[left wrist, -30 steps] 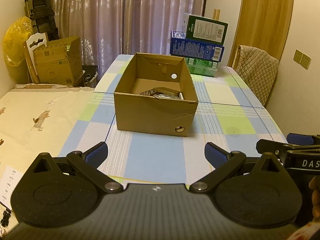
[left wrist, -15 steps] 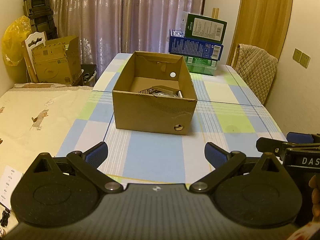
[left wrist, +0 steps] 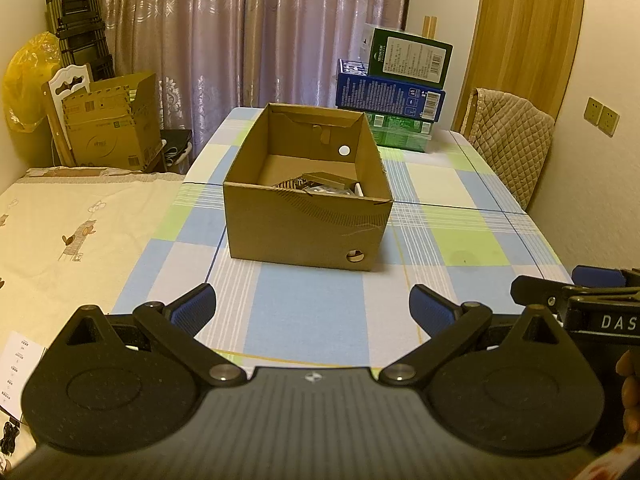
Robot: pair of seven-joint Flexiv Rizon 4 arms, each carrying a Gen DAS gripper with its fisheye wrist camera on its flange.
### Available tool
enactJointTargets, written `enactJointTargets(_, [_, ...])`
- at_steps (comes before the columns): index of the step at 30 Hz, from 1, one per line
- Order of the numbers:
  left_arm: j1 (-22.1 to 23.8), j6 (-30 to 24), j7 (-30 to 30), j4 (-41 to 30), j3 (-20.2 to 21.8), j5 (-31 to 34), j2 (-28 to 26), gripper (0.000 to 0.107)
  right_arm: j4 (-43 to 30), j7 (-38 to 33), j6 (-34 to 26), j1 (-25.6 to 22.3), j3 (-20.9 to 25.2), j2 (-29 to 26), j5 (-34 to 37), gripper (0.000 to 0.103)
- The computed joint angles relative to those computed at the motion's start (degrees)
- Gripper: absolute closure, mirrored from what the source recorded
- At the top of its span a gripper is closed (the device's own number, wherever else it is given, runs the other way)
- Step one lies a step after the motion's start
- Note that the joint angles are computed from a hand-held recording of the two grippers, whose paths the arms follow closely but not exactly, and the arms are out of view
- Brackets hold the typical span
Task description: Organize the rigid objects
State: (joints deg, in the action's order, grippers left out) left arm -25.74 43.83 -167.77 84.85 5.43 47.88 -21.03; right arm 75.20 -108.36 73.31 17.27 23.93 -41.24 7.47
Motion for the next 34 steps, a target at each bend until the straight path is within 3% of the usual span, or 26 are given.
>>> enactJointTargets(27, [0.25, 0.73, 0.38, 0.06, -0.01, -0.24, -0.07, 0.005, -0.04, -0.03, -0.06, 0.10, -0.14, 0.03, 0.10, 0.005])
enactJointTargets(34, [0.01, 1.58, -1.82, 0.63, 0.41, 0.82, 0.25, 0.005, 0.01, 0.19, 0.12, 0.25, -0.24, 0.00, 0.07, 0.005])
